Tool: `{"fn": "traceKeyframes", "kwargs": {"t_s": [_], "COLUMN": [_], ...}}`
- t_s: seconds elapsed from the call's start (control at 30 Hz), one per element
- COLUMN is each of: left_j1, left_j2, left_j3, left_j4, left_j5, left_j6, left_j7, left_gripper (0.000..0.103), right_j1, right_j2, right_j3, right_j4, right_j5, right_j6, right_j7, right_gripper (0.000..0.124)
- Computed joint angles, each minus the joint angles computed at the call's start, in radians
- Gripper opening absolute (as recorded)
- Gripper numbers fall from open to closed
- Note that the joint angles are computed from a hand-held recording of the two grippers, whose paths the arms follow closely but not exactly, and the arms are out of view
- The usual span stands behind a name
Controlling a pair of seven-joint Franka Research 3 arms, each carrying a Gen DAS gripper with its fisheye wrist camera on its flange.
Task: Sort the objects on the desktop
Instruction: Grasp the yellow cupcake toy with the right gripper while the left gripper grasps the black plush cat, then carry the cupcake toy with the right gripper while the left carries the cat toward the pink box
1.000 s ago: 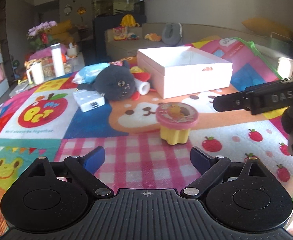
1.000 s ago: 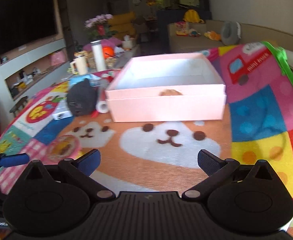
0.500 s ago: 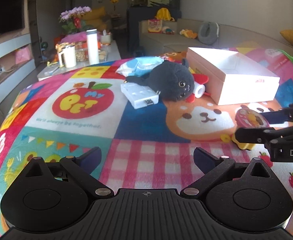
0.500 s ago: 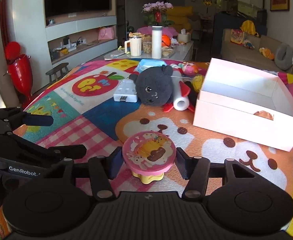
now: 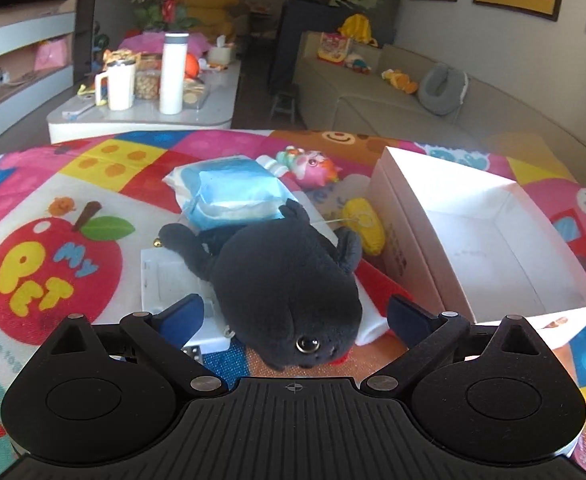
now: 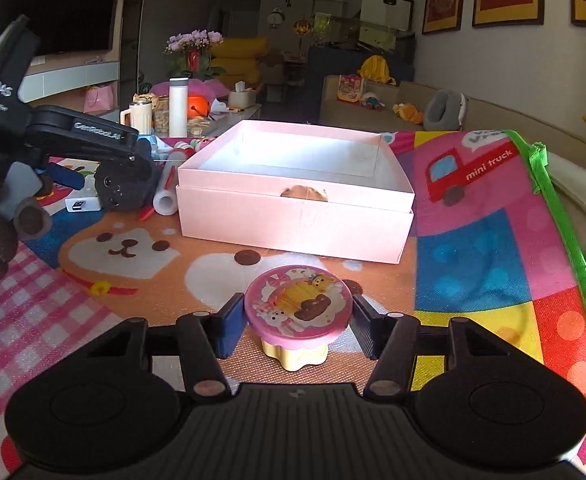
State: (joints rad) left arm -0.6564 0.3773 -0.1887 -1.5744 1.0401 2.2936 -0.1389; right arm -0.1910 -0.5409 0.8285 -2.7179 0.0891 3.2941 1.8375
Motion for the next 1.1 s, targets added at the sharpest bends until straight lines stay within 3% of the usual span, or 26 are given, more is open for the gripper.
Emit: {"fn": "traceKeyframes", "kwargs": {"t_s": [0.07,0.17,0.23,0.37,0.5,0.6,0.73,0.83,0.9,0.97,1.0,1.1], "left_j1": [-0.016,-0.029,-0.033,-0.061,-0.092,-0.094,-0.090,-0.100,-0.113,-0.126,-0.129,-0.131], "left_j2": [0.026,0.030,0.027,-0.019,-0.097,-0.147,-0.167,-0.147,-0.126,-0.110,-0.106,-0.102], "left_j3": [0.001,0.004,0.000,-0.018,-0.066,-0.113,-0.153,-0.160,-0.156,-0.149,-0.145,-0.135], "left_j4": [0.036,0.043,0.045,0.009,-0.073,-0.131,-0.166,-0.158,-0.142,-0.127,-0.124,-0.125], "left_j5": [0.002,0.014,0.010,0.041,0.103,0.078,0.014,0.021,0.052,0.084,0.098,0.138], "left_j6": [-0.061,-0.091,-0.111,-0.187,-0.263,-0.289,-0.285,-0.265,-0.242,-0.221,-0.194,-0.096], "left_j7": [0.045,0.086,0.127,0.246,0.438,0.574,0.632,0.607,0.585,0.568,0.553,0.509], "left_gripper": [0.080,0.077,0.074,0.073,0.073,0.074,0.074,0.074,0.077,0.085,0.087,0.094], "right_j1": [0.030,0.095,0.152,0.192,0.194,0.176,0.152,0.038,0.090,0.213,0.228,0.167], "right_j2": [0.029,0.066,0.095,0.114,0.108,0.104,0.093,0.012,-0.020,-0.036,-0.062,-0.166], "right_j3": [-0.033,-0.103,-0.166,-0.212,-0.201,-0.170,-0.135,-0.005,-0.049,-0.169,-0.180,-0.109], "right_j4": [0.002,-0.001,0.003,0.005,-0.013,-0.012,-0.013,-0.023,-0.047,-0.080,-0.097,-0.135], "right_j5": [0.001,0.029,0.053,0.108,0.158,0.195,0.237,0.272,0.262,0.239,0.232,0.227], "right_j6": [0.016,0.033,0.033,0.032,0.081,0.089,0.089,0.068,0.058,0.052,0.050,0.043], "right_j7": [-0.007,-0.018,-0.029,-0.021,-0.035,-0.067,-0.088,-0.056,-0.042,-0.044,-0.042,-0.004], "right_gripper": [0.057,0.073,0.076,0.081,0.087,0.089,0.089,0.089,0.089,0.090,0.091,0.099]}}
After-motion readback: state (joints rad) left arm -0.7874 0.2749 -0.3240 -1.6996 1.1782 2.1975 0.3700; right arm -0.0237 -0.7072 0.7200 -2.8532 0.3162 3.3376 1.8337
